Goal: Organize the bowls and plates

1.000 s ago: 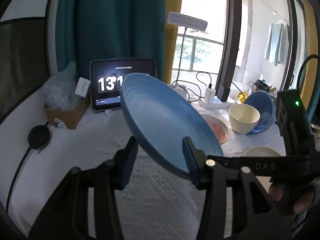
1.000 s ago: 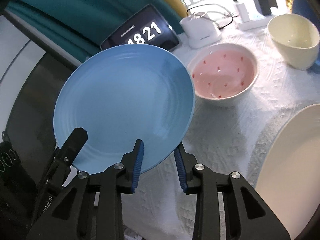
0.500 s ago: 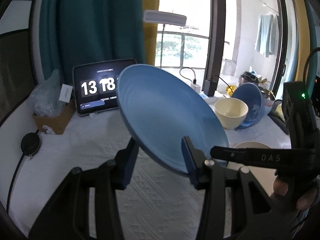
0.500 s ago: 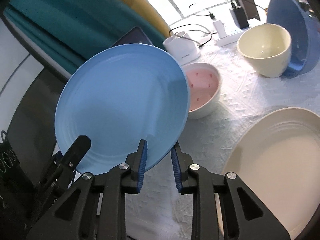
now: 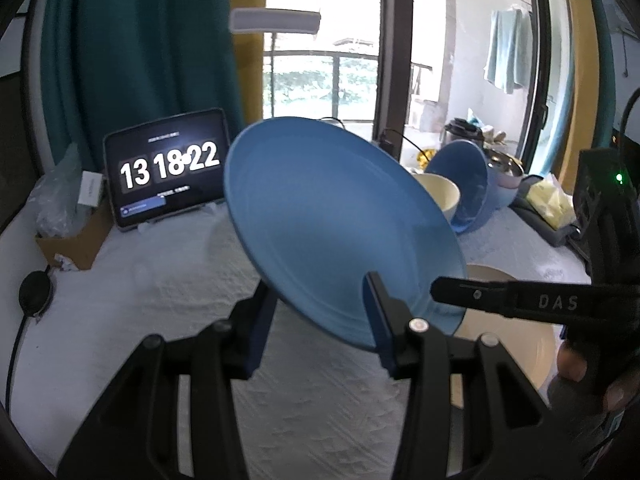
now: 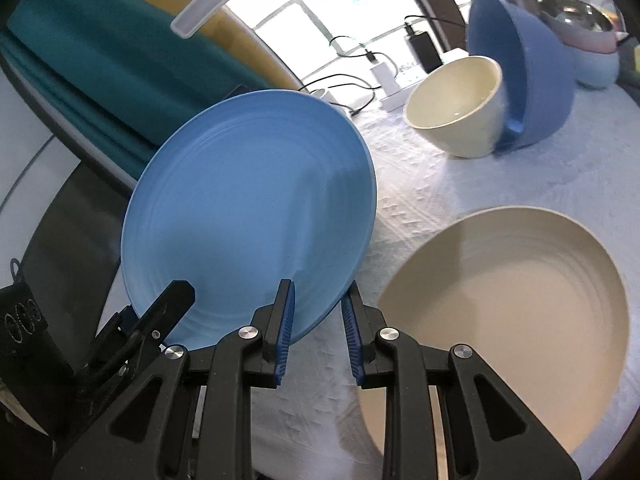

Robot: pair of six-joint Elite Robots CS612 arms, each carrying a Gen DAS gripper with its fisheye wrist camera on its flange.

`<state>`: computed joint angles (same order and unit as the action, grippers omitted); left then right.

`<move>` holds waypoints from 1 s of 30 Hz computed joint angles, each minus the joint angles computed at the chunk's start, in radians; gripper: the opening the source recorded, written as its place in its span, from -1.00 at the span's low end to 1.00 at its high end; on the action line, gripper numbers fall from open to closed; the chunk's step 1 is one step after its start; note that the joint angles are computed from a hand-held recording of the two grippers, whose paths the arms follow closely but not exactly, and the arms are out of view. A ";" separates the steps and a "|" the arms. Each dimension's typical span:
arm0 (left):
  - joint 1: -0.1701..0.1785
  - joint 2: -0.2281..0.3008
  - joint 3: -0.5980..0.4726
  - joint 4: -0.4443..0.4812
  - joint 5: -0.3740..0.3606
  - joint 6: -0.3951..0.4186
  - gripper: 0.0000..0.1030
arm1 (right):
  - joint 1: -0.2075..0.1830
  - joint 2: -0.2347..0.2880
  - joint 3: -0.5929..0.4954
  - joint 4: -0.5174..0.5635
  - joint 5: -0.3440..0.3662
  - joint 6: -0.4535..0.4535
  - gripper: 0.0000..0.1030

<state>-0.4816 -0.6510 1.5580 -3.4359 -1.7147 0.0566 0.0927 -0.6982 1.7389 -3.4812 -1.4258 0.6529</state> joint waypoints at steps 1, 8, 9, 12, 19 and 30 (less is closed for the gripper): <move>-0.002 -0.001 0.001 0.003 -0.002 0.002 -0.12 | -0.001 -0.001 0.004 -0.003 -0.002 0.002 -0.50; -0.015 -0.006 0.011 0.033 -0.024 0.022 -0.12 | -0.009 -0.016 0.052 -0.044 -0.024 0.017 -0.50; -0.016 -0.006 0.012 0.038 -0.031 0.026 -0.12 | -0.008 -0.020 0.063 -0.052 -0.031 0.017 -0.50; -0.021 -0.007 0.016 0.055 -0.050 0.035 -0.12 | -0.008 -0.029 0.092 -0.068 -0.052 0.016 -0.50; -0.040 -0.010 0.035 0.081 -0.075 0.062 -0.12 | -0.009 -0.044 0.145 -0.081 -0.096 0.031 -0.50; -0.061 -0.014 0.054 0.138 -0.120 0.108 -0.12 | -0.016 -0.059 0.221 -0.108 -0.138 0.059 -0.50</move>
